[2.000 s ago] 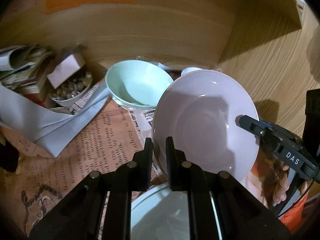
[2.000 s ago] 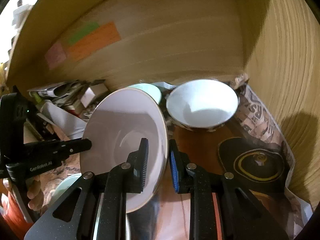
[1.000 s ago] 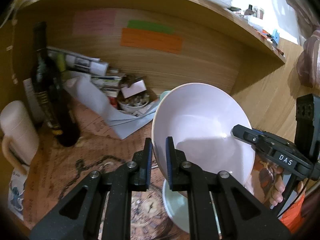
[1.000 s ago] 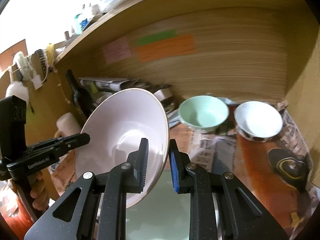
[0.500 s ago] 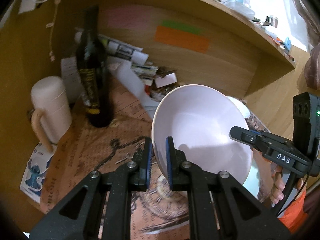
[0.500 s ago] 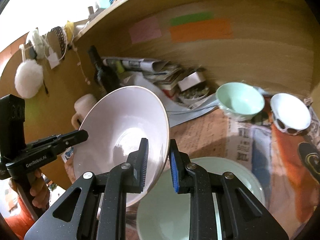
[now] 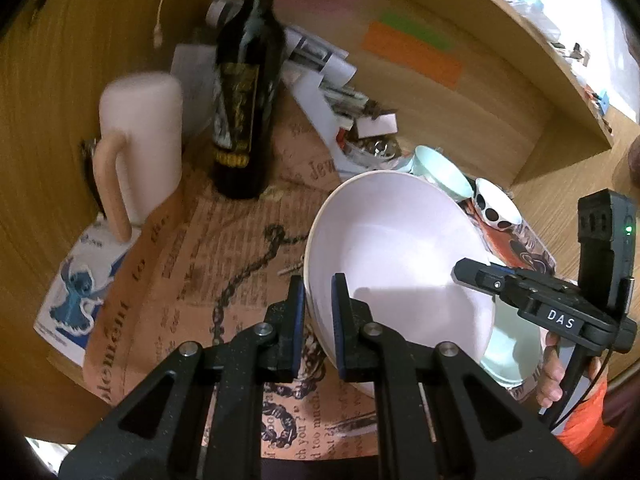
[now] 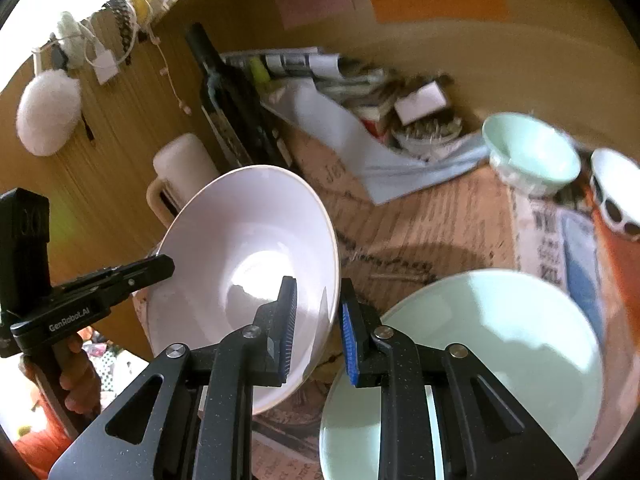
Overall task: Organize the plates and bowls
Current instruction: 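Lift the pale mauve bowl with both tools and carry it over the plate stack, then lower the pale mauve bowl onto the mint green plate and open both tools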
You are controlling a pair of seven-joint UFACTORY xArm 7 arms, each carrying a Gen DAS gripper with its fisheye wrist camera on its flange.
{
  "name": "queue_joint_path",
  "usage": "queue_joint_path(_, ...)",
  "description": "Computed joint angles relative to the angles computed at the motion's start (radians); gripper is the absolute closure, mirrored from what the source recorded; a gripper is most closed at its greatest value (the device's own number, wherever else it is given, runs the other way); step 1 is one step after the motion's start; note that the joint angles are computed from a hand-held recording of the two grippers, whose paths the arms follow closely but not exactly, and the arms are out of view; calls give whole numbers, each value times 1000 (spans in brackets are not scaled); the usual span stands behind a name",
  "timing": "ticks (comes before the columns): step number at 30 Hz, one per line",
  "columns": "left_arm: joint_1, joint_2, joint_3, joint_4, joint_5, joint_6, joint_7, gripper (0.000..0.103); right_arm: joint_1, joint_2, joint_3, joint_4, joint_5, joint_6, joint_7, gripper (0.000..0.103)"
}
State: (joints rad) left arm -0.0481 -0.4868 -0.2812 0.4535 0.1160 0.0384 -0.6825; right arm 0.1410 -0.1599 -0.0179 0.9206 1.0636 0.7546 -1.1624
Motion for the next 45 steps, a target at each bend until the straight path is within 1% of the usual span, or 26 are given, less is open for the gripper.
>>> queue_joint_path(3,-35,15,36,-15,-18,-13,14,92,1,13,10,-1,-34,-7,22,84)
queue_joint_path(6,-39,28,40,-22,-26,-18,19,92,4,23,19,-3,-73,-21,40,84)
queue_joint_path(9,-61,41,61,-30,-41,-40,31,92,5,29,22,-4,-97,-27,47,84)
queue_joint_path(10,-58,43,57,-28,-43,-41,33,92,6,30,22,-4,-101,-30,48,84)
queue_joint_path(12,-34,47,29,-21,-36,-38,30,92,7,30,24,-5,-113,-37,52,82)
queue_joint_path(15,43,56,-49,-3,0,-25,3,92,12,32,30,-10,-134,-64,60,82)
queue_joint_path(17,50,65,-51,1,14,-25,-3,92,15,39,31,-7,-141,-69,65,82)
queue_joint_path(21,31,84,-22,4,15,-38,-1,91,12,46,27,0,-138,-56,64,81)
queue_joint_path(26,33,81,-24,3,20,-35,-1,91,10,46,26,0,-126,-49,56,79)
queue_joint_path(27,53,69,-42,1,28,-31,-10,90,9,46,24,2,-121,-40,53,77)
queue_joint_path(29,101,39,-89,-4,50,-25,-34,82,6,39,22,-1,-111,-33,47,74)
queue_joint_path(31,147,1,-132,-10,73,-20,-60,69,3,31,18,-2,-104,-24,39,73)
queue_joint_path(33,175,-34,-158,-13,90,-18,-80,65,-1,18,10,-4,-90,-12,27,73)
queue_joint_path(35,183,-65,-168,-9,102,-9,-89,65,-5,3,-1,-6,-70,0,5,72)
queue_joint_path(38,204,-96,-194,15,121,6,-104,65,-11,-34,-21,-14,-27,1,-37,65)
queue_joint_path(40,224,-112,-220,37,139,3,-116,65,-15,-62,-38,-21,7,-10,-76,59)
queue_joint_path(41,232,-116,-231,47,146,0,-120,64,-16,-75,-44,-25,22,-21,-93,59)
queue_joint_path(44,275,-124,-279,87,164,-16,-141,56,-19,-100,-68,-23,64,-54,-148,57)
queue_joint_path(45,292,-123,-297,106,169,-25,-149,52,-21,-103,-78,-17,79,-58,-162,55)
